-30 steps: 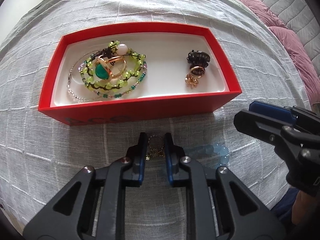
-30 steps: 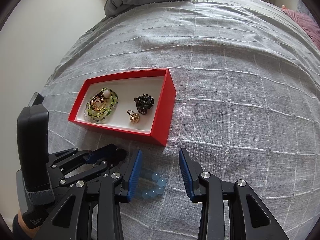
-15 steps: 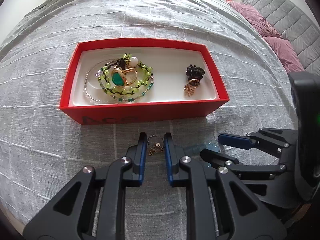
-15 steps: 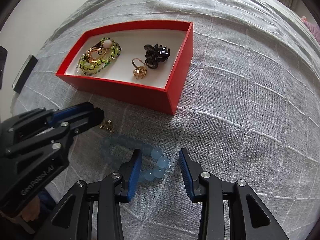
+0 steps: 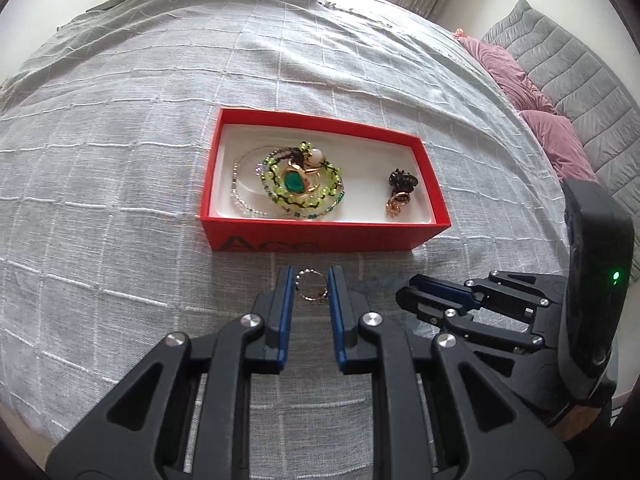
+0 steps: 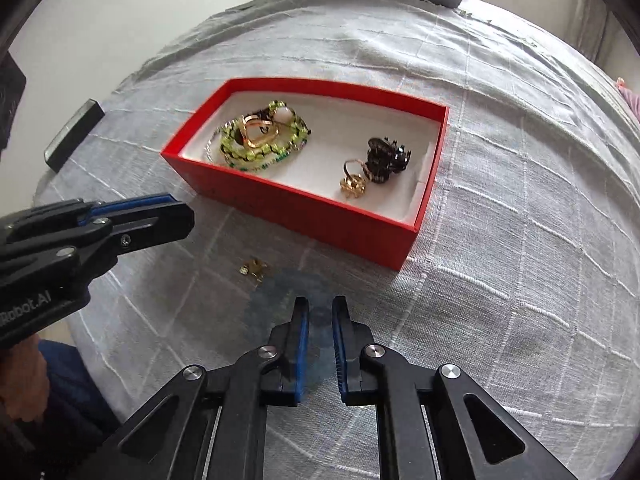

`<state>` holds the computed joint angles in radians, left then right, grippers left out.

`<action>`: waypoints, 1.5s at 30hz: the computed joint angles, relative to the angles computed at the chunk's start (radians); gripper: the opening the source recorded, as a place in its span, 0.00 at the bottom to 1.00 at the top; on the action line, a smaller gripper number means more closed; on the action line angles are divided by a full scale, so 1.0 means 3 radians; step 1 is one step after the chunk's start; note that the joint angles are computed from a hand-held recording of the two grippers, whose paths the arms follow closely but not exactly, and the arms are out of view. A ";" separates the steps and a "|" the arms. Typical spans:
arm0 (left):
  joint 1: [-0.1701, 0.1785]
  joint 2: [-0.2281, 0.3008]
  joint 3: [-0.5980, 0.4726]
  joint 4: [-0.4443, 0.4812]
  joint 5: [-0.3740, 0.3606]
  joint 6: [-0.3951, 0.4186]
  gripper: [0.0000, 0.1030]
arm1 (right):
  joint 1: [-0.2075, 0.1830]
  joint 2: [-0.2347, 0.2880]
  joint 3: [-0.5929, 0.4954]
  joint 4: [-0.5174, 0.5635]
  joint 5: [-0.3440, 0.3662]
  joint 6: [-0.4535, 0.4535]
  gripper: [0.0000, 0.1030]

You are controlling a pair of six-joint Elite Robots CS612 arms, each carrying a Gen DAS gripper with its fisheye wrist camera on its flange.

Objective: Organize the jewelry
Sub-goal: 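Close left gripper on small silver ring while right gripper closes on light blue beaded bracelet, then carry ring and blue bracelet into the red box and open both grippers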

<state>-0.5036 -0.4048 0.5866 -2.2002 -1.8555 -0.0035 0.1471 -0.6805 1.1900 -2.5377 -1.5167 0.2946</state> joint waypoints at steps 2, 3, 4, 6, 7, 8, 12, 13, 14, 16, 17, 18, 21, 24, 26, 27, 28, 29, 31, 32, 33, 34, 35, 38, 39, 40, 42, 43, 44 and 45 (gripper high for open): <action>0.0014 0.0004 -0.0009 -0.0011 -0.0015 -0.0023 0.18 | -0.0010 -0.0046 0.0075 -0.0177 0.0034 -0.0008 0.11; 0.0018 0.0006 -0.0014 -0.0015 -0.0016 -0.0027 0.18 | -0.0011 -0.0067 0.0108 -0.0271 0.0040 -0.0017 0.11; 0.0021 0.0007 -0.0016 -0.0019 -0.0017 -0.0032 0.18 | -0.0015 -0.0087 0.0139 -0.0359 0.0074 -0.0019 0.11; 0.0026 -0.0002 0.0002 -0.0035 -0.0028 -0.0049 0.18 | -0.0023 -0.0116 0.0188 -0.0503 0.0155 -0.0001 0.11; 0.0029 -0.0007 0.0013 -0.0047 -0.0037 -0.0060 0.18 | -0.0028 -0.0127 0.0205 -0.0555 0.0196 0.0015 0.11; 0.0030 -0.0007 0.0014 -0.0059 -0.0044 -0.0075 0.18 | -0.0040 -0.0129 0.0179 -0.0569 0.0246 0.0023 0.11; 0.0036 0.0001 0.0001 -0.0106 -0.0113 -0.0124 0.18 | -0.0070 -0.0170 0.0253 -0.0763 0.0396 0.0080 0.11; 0.0039 0.0005 -0.0004 -0.0117 -0.0160 -0.0150 0.18 | -0.0070 -0.0189 0.0281 -0.0819 0.0400 0.0094 0.11; 0.0042 0.0019 -0.0030 -0.0115 -0.0214 -0.0185 0.18 | -0.0067 -0.0215 0.0319 -0.0887 0.0389 0.0112 0.11; 0.0047 0.0048 -0.0078 -0.0119 -0.0295 -0.0247 0.18 | -0.0081 -0.0254 0.0393 -0.1053 0.0448 0.0176 0.11; 0.0044 0.0063 -0.0107 -0.0124 -0.0306 -0.0274 0.18 | -0.0094 -0.0272 0.0424 -0.1137 0.0485 0.0215 0.11; 0.0039 0.0078 -0.0135 -0.0122 -0.0302 -0.0289 0.18 | -0.0106 -0.0264 0.0405 -0.1196 0.0501 0.0251 0.11; 0.0023 0.0121 -0.0213 -0.0140 -0.0327 -0.0339 0.18 | -0.0119 -0.0299 0.0452 -0.1421 0.0408 0.0379 0.11; -0.0006 0.0195 -0.0357 -0.0098 -0.0303 -0.0327 0.18 | -0.0143 -0.0302 0.0451 -0.1567 0.0330 0.0523 0.11; -0.0032 0.0244 -0.0449 -0.0060 -0.0244 -0.0326 0.18 | -0.0159 -0.0304 0.0446 -0.1606 0.0285 0.0602 0.11; -0.0045 0.0283 -0.0521 -0.0023 -0.0224 -0.0327 0.18 | -0.0162 -0.0299 0.0430 -0.1605 0.0235 0.0628 0.11; -0.0056 0.0326 -0.0601 0.0024 -0.0210 -0.0335 0.18 | -0.0166 -0.0289 0.0411 -0.1609 0.0195 0.0662 0.11; -0.0067 0.0382 -0.0708 0.0094 -0.0192 -0.0345 0.18 | -0.0173 -0.0270 0.0378 -0.1612 0.0174 0.0711 0.11; -0.0085 0.0487 -0.0908 0.0216 -0.0157 -0.0375 0.18 | -0.0184 -0.0225 0.0304 -0.1595 0.0133 0.0783 0.11; -0.0095 0.0540 -0.1010 0.0281 -0.0131 -0.0379 0.18 | -0.0191 -0.0201 0.0270 -0.1581 0.0124 0.0807 0.11; -0.0101 0.0582 -0.1087 0.0327 -0.0113 -0.0379 0.18 | -0.0195 -0.0181 0.0248 -0.1567 0.0123 0.0840 0.11; -0.0107 0.0632 -0.1185 0.0391 -0.0097 -0.0372 0.18 | -0.0204 -0.0159 0.0222 -0.1538 0.0128 0.0884 0.11; -0.0111 0.0685 -0.1289 0.0458 -0.0082 -0.0369 0.18 | -0.0213 -0.0143 0.0209 -0.1521 0.0138 0.0932 0.11; -0.0119 0.0818 -0.1552 0.0621 -0.0051 -0.0371 0.18 | -0.0235 -0.0111 0.0188 -0.1461 0.0149 0.1052 0.11; -0.0120 0.0852 -0.1621 0.0663 -0.0050 -0.0367 0.18 | -0.0239 -0.0102 0.0177 -0.1442 0.0145 0.1080 0.11; -0.0121 0.0862 -0.1642 0.0679 -0.0052 -0.0357 0.18 | -0.0242 -0.0092 0.0163 -0.1428 0.0140 0.1098 0.11; -0.0121 0.0881 -0.1685 0.0711 -0.0066 -0.0332 0.18 | -0.0243 -0.0068 0.0126 -0.1396 0.0131 0.1118 0.11; -0.0121 0.0874 -0.1672 0.0703 -0.0075 -0.0325 0.18 | -0.0243 -0.0057 0.0109 -0.1387 0.0140 0.1132 0.11; -0.0120 0.0853 -0.1631 0.0678 -0.0084 -0.0323 0.18 | -0.0243 -0.0045 0.0090 -0.1379 0.0148 0.1152 0.11; -0.0119 0.0845 -0.1619 0.0670 -0.0090 -0.0317 0.18 | -0.0241 -0.0036 0.0078 -0.1385 0.0150 0.1171 0.11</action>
